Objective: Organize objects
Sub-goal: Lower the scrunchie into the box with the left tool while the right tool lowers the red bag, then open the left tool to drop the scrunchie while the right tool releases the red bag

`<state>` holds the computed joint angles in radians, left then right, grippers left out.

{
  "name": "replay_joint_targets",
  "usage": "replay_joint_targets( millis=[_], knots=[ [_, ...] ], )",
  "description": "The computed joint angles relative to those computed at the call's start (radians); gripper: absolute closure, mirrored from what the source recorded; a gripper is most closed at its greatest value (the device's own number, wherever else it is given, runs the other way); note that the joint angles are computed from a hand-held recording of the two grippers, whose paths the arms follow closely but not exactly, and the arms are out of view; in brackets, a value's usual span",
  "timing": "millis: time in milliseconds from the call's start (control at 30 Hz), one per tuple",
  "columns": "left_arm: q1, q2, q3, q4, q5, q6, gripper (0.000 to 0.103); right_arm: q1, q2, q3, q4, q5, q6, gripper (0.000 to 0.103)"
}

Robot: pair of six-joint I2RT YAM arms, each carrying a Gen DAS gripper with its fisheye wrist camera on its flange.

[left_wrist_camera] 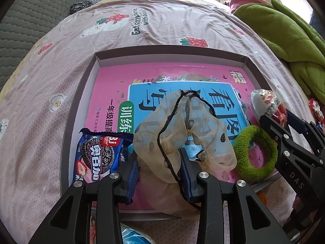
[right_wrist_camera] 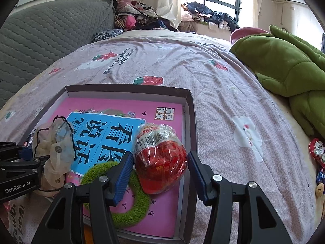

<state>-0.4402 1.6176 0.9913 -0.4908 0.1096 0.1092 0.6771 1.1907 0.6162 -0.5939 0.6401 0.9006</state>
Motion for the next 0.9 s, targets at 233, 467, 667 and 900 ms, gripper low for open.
replay_joint_targets(
  millis=[233,467,667,900],
  knots=[
    [0.000,0.001,0.004,-0.009,0.003,0.004,0.062,-0.004,-0.004,-0.006,0.012,-0.013,-0.009,0.048],
    [-0.012,-0.006,0.008,-0.011,-0.020,0.016,0.056,-0.005,-0.016,-0.007,0.019,-0.029,-0.005,0.047],
    [-0.005,-0.010,0.013,-0.024,-0.003,0.017,0.053,-0.012,-0.039,-0.013,0.024,-0.039,-0.001,0.044],
    [-0.012,-0.025,0.012,-0.021,-0.038,0.015,0.045,-0.014,-0.052,-0.012,0.015,-0.043,0.002,0.042]
  ],
)
